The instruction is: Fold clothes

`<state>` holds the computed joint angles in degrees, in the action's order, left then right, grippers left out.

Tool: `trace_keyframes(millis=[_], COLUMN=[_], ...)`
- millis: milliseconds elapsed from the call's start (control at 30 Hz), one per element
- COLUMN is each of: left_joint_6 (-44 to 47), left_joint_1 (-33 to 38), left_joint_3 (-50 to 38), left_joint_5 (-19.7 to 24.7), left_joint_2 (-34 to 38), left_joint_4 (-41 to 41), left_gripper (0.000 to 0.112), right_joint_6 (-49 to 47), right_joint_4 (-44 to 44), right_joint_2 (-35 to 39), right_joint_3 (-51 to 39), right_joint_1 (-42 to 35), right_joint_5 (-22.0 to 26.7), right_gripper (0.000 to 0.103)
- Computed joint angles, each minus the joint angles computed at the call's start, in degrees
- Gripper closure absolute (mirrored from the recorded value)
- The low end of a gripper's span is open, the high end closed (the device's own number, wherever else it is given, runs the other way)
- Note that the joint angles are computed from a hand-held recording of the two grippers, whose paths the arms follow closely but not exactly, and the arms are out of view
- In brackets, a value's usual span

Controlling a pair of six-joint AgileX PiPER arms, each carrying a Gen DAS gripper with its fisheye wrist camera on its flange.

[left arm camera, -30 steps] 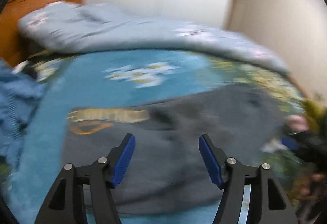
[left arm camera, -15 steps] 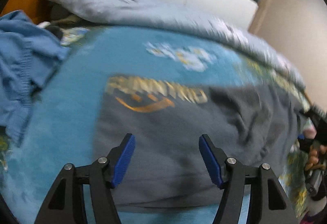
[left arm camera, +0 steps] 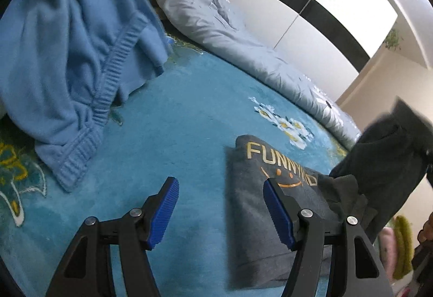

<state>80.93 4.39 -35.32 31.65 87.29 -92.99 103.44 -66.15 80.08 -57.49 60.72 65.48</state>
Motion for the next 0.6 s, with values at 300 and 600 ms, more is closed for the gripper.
trace_keyframes(millis=[300, 600], left_joint_6=[-2.92, -4.06], left_joint_1=[12.00, 14.15], left_joint_3=[-0.54, -2.08], left_joint_5=[10.36, 20.03], left_joint_2=[3.36, 6.46], left_joint_4=[4.05, 7.58], left_gripper=[0.043, 0.043], right_joint_6=[-29.56, -35.53], right_joint_4=[17.28, 24.27], right_joint_2=[34.02, 38.50], right_joint_3=[-29.93, -33.47], right_joint_1=[2.69, 7.32], right_joint_5=[-7.91, -3.71], right_gripper=[0.082, 0.056])
